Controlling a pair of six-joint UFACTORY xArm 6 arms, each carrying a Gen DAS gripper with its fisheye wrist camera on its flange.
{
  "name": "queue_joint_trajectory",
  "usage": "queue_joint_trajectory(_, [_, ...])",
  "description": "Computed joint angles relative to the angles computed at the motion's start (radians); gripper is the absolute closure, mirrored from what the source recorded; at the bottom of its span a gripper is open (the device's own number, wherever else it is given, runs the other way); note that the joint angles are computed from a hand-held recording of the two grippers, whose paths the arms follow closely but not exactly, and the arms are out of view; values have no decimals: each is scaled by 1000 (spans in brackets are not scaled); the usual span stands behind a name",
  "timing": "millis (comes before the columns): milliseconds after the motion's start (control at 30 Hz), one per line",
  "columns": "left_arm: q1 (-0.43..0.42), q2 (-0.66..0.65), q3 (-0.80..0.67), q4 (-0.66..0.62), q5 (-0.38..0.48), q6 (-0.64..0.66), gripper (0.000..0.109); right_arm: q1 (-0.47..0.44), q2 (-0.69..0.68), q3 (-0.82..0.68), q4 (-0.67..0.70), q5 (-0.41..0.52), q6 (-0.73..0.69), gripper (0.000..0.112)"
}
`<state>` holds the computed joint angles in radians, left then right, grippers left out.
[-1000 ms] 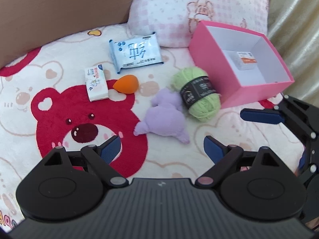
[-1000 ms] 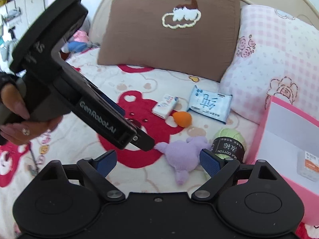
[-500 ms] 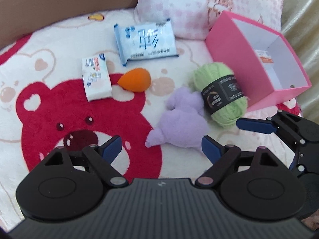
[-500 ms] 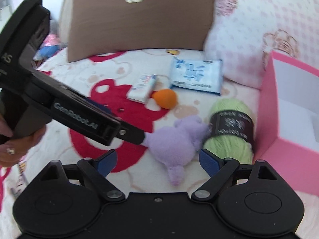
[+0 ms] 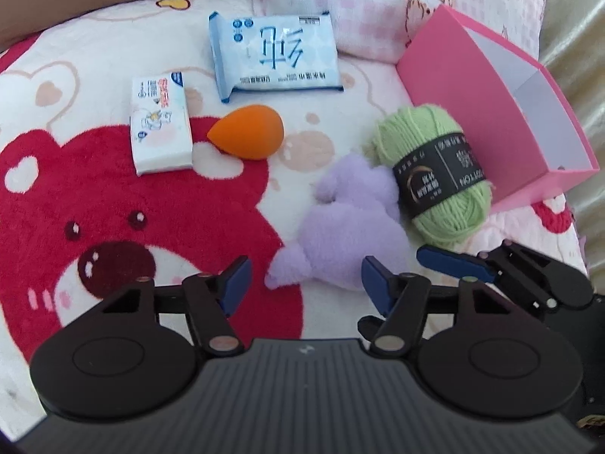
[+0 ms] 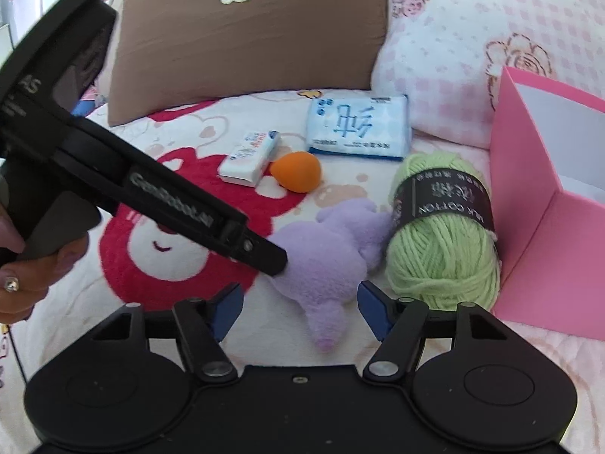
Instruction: Organize objects
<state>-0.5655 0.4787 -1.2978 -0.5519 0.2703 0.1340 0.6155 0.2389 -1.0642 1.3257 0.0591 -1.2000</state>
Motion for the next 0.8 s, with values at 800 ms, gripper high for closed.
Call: queue_joint_trajectory(800, [-33, 53, -60, -442, -26, 277, 60, -14, 54, -30, -68, 27, 58, 59])
